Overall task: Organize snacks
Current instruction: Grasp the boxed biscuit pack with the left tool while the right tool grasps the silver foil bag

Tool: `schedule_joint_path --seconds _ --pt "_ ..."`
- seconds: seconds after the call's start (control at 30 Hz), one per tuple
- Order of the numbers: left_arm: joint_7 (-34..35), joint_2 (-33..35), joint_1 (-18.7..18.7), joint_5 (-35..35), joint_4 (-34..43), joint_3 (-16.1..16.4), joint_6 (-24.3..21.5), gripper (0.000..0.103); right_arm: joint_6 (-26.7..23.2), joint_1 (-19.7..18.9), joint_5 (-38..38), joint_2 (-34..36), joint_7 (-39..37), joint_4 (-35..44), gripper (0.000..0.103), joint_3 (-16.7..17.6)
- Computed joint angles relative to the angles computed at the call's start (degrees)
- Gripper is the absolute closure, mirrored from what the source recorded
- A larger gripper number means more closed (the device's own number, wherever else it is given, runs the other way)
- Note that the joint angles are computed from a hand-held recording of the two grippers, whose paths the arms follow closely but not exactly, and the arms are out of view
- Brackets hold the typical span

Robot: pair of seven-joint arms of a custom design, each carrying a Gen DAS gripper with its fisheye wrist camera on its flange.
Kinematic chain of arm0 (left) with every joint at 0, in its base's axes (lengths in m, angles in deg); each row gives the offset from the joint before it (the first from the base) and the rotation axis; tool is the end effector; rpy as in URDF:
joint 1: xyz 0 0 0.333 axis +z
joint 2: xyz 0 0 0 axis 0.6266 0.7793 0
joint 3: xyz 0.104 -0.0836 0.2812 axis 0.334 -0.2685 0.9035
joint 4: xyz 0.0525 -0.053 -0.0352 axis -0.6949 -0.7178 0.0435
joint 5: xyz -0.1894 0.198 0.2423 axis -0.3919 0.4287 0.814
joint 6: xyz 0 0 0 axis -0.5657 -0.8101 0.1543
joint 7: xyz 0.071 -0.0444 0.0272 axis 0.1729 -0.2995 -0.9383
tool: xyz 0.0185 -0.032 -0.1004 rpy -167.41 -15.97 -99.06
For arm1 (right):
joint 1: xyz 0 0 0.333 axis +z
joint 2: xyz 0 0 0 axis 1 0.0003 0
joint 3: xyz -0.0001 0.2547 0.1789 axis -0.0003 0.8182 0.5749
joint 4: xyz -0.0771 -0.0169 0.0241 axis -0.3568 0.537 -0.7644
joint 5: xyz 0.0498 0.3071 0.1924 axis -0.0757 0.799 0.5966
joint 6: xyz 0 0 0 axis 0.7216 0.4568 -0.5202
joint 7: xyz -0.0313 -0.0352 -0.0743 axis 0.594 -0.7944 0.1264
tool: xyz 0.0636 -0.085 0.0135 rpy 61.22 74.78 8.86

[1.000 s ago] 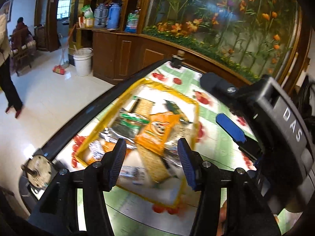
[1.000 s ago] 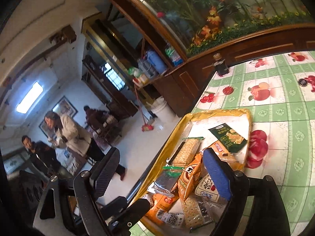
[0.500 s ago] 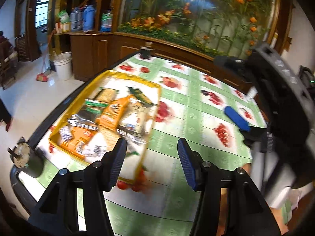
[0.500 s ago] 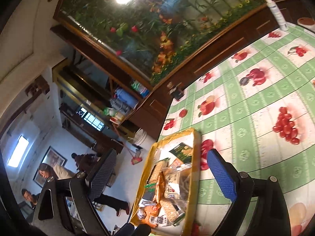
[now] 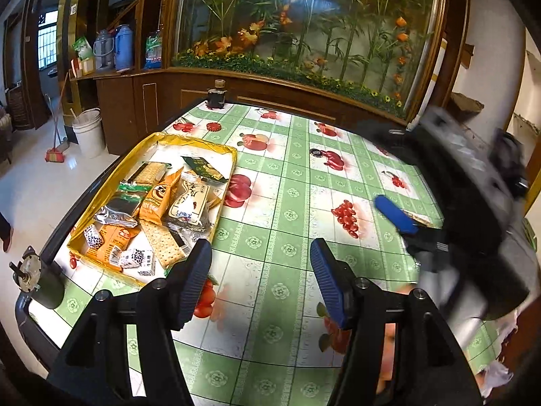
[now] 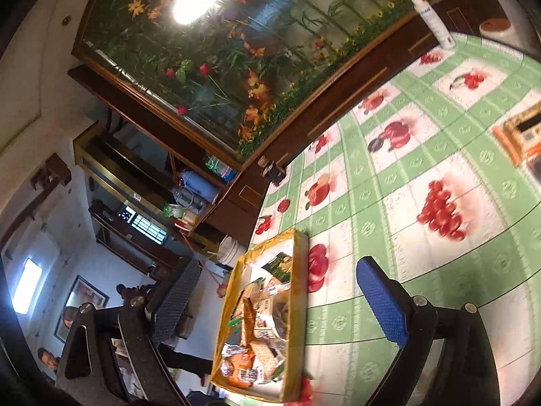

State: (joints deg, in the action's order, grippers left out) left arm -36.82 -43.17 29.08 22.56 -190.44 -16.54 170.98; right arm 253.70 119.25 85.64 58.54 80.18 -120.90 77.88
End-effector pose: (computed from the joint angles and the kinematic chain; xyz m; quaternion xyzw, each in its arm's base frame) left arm 0.3919 -0.2896 0.5594 -0.6635 0.6206 -0.3360 0.2483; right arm 0.4622 0.3110 0.5226 -0.4712 0.6648 -0.0396 0.5783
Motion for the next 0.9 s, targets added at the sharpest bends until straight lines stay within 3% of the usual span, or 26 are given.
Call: schedule_joint_path --seconds 0.03,0.1,0.2,0.3,0.4,0.6,0.67,0.7,0.8,0.9 --pt "-0.31 0.17 0.29 0.51 0.1 -0.22 -0.23 0.043 1.77 -2.92 -7.46 -1.16 6.45 -2.34 0.007 0.9" --pt "0.44 1.45 0.06 0.67 0.91 -0.21 -1.14 0.042 3.66 -4.54 -13.96 -4.53 12.21 -7.07 0.007 -0.35" --pt "1.39 4.08 -0.79 0.75 2.43 0.17 -1.86 0.042 7.39 -6.27 -30.7 -9.58 28.21 -14.45 0.007 -6.03" --pt "2.85 7.42 -2.53 0.67 5.0 0.64 -3.18 0.042 10.36 -6.2 -41.16 -14.52 37.21 -21.28 0.007 -12.78" --pt "4.47 10.65 -4.76 0.97 7.98 1.18 -4.85 0.042 10.21 -7.78 -46.15 -19.95 39.65 -27.31 0.007 -16.43" --pt "7.21 15.97 -9.31 3.11 13.91 2.39 -7.5 0.042 -4.17 -14.04 -42.49 -32.32 28.08 -33.29 0.007 -11.68" --pt "8.96 17.42 -10.61 3.17 15.42 2.99 -7.11 0.042 -12.0 -20.98 -40.93 -35.23 25.37 -32.73 0.007 -4.17" --pt "10.02 18.32 -11.31 3.7 16.46 3.14 -7.28 0.042 -15.82 -22.58 -39.72 -35.97 23.15 -31.98 0.006 -2.14" --pt "14.16 21.51 -13.3 4.82 19.64 3.78 -6.42 0.042 -27.77 -27.07 -41.59 -34.24 20.66 -27.1 0.006 3.3" --pt "20.07 24.73 -14.81 2.64 23.15 4.54 -4.94 0.042 -34.16 -27.92 -41.14 -27.77 16.3 -21.48 0.007 4.96"
